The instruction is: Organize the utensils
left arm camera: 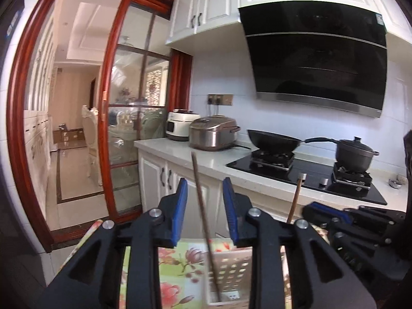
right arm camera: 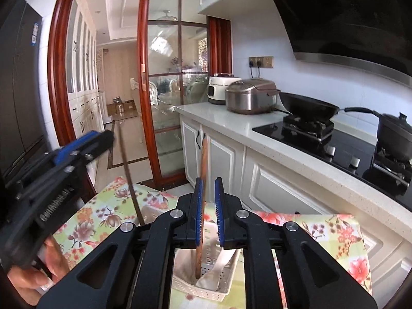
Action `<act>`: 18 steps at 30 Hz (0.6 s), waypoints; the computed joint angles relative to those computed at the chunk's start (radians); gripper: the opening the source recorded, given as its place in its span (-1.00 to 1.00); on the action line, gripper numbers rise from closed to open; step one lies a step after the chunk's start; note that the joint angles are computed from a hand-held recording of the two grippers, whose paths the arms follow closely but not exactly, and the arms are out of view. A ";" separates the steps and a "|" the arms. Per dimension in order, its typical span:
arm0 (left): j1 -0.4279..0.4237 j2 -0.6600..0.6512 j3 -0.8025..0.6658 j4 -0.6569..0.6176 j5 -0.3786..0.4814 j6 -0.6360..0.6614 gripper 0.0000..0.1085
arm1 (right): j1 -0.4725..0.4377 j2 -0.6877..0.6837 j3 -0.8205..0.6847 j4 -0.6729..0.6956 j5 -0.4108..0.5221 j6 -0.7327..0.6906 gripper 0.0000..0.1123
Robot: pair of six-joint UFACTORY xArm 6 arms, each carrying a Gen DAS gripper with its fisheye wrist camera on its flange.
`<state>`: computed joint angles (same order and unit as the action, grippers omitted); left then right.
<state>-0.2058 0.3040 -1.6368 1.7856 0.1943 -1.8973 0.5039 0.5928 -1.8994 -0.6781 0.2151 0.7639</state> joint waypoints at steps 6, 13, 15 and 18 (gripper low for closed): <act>0.018 -0.090 0.131 0.042 0.038 -0.057 0.03 | -0.010 -0.064 0.101 -0.075 -0.021 0.087 -0.71; 0.010 -0.251 0.375 0.011 0.082 -0.065 0.63 | -0.013 -0.202 0.325 -0.299 -0.072 0.332 -0.42; -0.002 -0.305 0.457 0.005 0.103 -0.046 0.75 | -0.014 -0.234 0.383 -0.368 -0.084 0.414 -0.42; -0.022 -0.372 0.563 -0.004 0.132 -0.026 0.81 | -0.010 -0.278 0.473 -0.461 -0.093 0.533 -0.42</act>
<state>-0.2278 -0.0681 -1.0739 1.7819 0.3259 -1.9228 0.4935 0.3149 -1.4264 -1.1386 0.1216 1.2966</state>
